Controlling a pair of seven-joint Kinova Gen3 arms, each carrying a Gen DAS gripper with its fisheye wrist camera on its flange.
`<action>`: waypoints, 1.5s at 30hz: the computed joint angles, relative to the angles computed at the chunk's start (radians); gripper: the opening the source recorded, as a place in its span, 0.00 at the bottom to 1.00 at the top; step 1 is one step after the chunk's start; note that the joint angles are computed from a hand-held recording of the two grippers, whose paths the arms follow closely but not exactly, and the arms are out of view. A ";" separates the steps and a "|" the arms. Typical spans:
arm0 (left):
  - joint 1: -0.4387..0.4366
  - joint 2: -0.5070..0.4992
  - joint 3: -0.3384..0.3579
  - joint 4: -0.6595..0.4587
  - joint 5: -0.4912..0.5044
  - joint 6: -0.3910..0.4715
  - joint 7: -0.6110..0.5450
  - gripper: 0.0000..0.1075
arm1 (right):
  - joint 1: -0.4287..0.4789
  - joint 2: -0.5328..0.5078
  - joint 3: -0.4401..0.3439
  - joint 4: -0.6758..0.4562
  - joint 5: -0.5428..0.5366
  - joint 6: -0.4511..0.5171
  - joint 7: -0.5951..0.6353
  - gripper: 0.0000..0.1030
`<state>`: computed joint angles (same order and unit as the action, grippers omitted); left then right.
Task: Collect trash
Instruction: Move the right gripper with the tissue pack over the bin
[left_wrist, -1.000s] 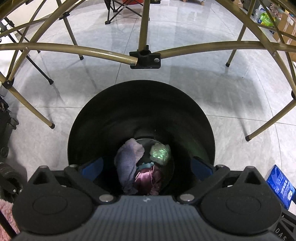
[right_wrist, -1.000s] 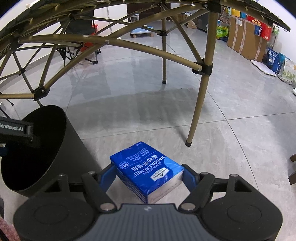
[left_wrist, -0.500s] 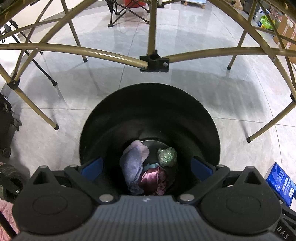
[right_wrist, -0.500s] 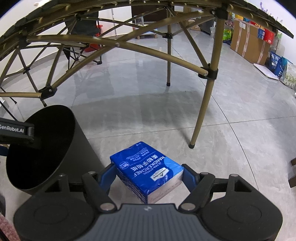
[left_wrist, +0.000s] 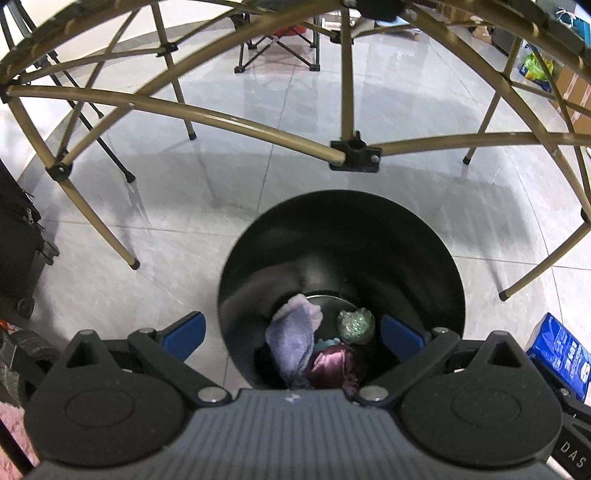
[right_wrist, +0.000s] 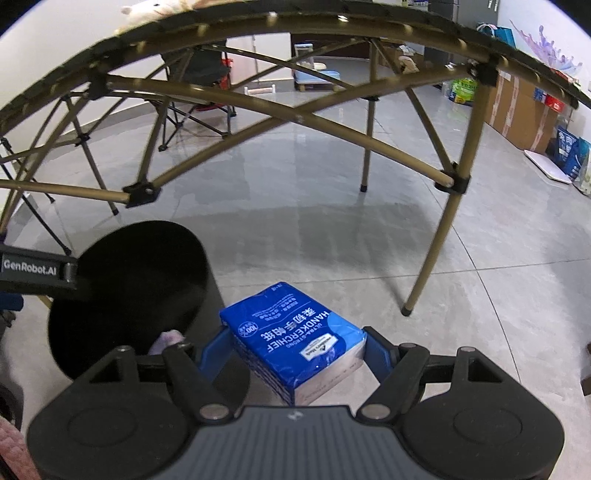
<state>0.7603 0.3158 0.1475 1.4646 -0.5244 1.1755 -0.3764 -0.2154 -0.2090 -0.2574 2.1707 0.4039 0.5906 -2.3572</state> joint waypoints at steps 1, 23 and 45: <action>-0.001 -0.008 -0.001 0.009 -0.002 -0.003 0.002 0.96 | -0.002 0.001 -0.005 -0.005 0.001 0.002 -0.003 0.73; -0.111 -0.168 0.044 0.203 -0.043 -0.050 0.052 0.96 | -0.174 0.150 -0.015 -0.177 0.030 0.051 -0.073 0.73; -0.236 -0.244 0.074 0.340 -0.021 -0.069 0.058 0.96 | -0.317 0.319 0.072 -0.299 -0.034 0.072 -0.050 0.73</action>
<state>0.5248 0.0722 0.2211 1.8049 -0.5456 1.1069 -0.3182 -0.5321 0.1101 -0.1856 1.8721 0.3697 0.6628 -2.4070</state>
